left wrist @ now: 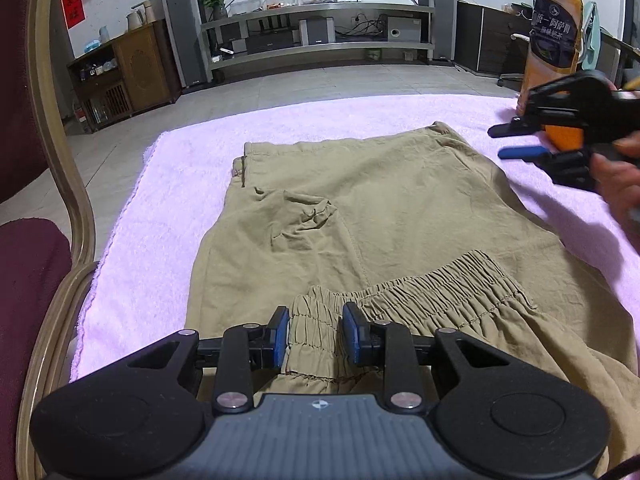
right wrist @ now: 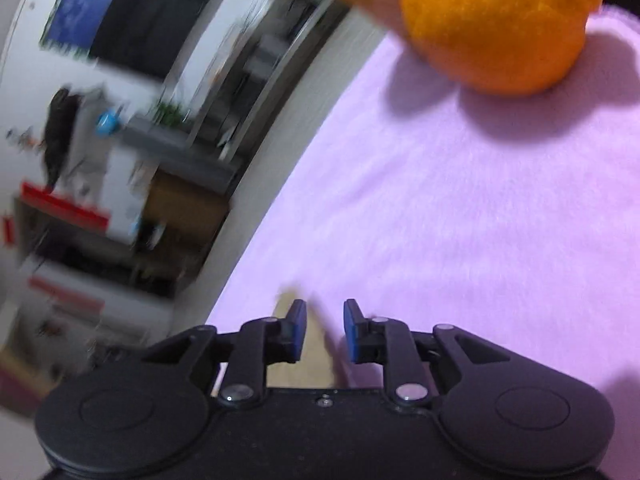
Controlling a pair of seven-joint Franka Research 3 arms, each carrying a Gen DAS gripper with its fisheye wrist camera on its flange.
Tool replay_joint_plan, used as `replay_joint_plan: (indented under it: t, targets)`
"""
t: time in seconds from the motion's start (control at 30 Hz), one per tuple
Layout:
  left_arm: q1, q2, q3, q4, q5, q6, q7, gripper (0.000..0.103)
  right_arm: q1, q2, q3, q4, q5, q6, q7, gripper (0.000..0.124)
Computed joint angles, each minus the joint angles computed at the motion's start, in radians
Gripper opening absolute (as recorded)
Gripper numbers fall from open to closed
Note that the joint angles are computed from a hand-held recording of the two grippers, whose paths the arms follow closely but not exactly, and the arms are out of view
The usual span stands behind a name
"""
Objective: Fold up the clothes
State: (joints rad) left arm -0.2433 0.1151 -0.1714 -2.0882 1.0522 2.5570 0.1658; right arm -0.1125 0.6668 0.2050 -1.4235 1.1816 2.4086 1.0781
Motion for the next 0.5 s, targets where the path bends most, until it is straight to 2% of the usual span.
replay_joint_plan:
  t: [0.03,0.1,0.17,0.2,0.23,0.27,0.3,0.33,0.4,0.5]
  targets:
    - [-0.001,0.000,-0.001,0.001,0.000,-0.003,-0.001,0.027,-0.023,0.001,0.004,0.002,-0.027,-0.102,-0.003,0.025]
    - [-0.004,0.001,-0.002,0.003,-0.001,-0.008,-0.004,0.027,-0.024,-0.016,-0.001,-0.016,-0.089,-0.244,0.002,0.025]
    - [-0.004,0.001,-0.002,0.003,-0.004,-0.009,-0.006,0.027,-0.005,-0.067,-0.027,-0.078,-0.137,-0.276,-0.021,0.025]
    - [-0.004,0.000,-0.002,0.002,-0.006,-0.009,-0.008,0.027,0.014,-0.096,-0.052,-0.111,-0.157,-0.242,0.003,0.023]
    - [-0.004,-0.001,-0.002,0.001,-0.009,-0.008,-0.008,0.027,0.033,-0.124,-0.075,-0.143,-0.181,-0.208,0.030,0.006]
    - [-0.004,-0.001,-0.002,0.001,-0.012,-0.008,-0.007,0.028,0.050,-0.150,-0.096,-0.174,-0.209,-0.174,0.061,0.002]
    - [-0.003,-0.001,-0.003,0.002,-0.018,-0.010,-0.004,0.028,0.068,-0.182,-0.125,-0.206,-0.227,-0.097,0.122,0.005]
    - [-0.003,-0.002,-0.003,0.003,-0.023,-0.012,-0.003,0.028,0.102,-0.224,-0.159,-0.255,-0.269,-0.005,0.175,0.012]
    - [-0.003,-0.020,-0.005,-0.007,-0.039,-0.014,-0.014,0.028,0.102,-0.288,-0.176,-0.309,-0.320,0.058,0.203,0.015]
    - [0.006,-0.098,-0.014,-0.068,-0.075,0.031,-0.052,0.028,0.025,-0.441,-0.147,-0.423,-0.164,-0.052,0.048,0.023]
